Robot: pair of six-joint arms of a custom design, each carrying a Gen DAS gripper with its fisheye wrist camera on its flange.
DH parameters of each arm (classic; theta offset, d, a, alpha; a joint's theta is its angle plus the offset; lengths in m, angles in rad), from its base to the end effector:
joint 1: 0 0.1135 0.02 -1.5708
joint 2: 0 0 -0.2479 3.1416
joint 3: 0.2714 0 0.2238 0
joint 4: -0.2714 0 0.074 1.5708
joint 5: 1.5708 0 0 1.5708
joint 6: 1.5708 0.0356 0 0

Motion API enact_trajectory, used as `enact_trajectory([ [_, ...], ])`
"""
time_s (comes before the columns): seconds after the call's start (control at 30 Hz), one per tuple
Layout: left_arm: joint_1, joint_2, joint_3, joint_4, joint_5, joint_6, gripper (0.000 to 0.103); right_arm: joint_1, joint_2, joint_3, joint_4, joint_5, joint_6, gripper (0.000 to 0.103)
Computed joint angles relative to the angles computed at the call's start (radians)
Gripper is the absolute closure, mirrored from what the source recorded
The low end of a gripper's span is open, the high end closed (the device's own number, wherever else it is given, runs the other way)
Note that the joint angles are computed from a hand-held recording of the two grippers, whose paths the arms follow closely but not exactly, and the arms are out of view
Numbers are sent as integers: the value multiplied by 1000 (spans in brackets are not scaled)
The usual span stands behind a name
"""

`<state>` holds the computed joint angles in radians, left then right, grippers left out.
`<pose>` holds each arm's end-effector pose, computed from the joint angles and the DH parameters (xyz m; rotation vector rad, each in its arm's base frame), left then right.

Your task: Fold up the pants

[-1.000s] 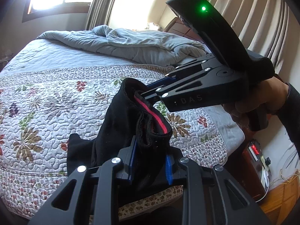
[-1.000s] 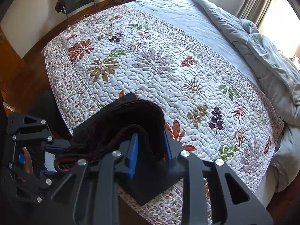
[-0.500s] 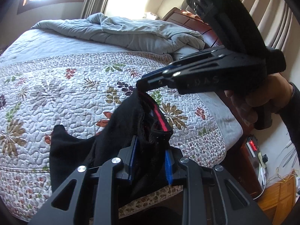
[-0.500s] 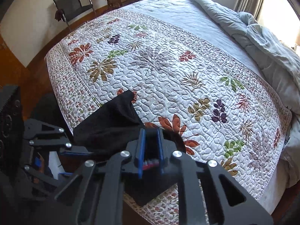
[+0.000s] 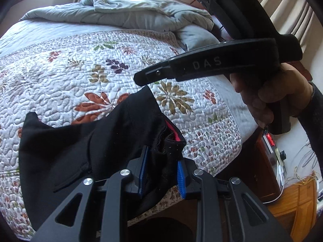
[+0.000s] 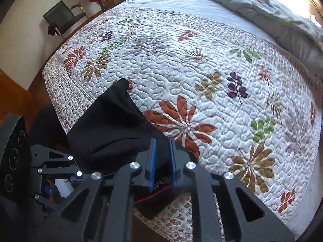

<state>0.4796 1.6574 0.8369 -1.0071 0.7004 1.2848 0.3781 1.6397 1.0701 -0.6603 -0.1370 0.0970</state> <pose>0.1939 0.0750 0.1458 0.9141 2.4621 -0.8704 0.2654 0.1107 0.1921 -0.4290 2.7943 0.3030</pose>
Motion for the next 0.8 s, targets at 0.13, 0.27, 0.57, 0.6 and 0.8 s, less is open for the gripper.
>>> enact_trajectory([
  [0.13,-22,3,-57,61,-21,-19,78,-54,-23,-105,77,-36,2,90],
  [0.27,-42,6,-110,126,-41,-39,78,-98,-41,-211,168,-76,16,89],
  [0.57,-45,43,-177,228,-76,-42,78,-211,-117,-426,344,-230,167,54],
  [0.6,-43,53,-175,229,-78,-36,78,-232,-137,-479,384,-251,221,47],
  [0.8,-19,157,-103,147,-90,18,51,-376,-206,-776,690,-501,476,26],
])
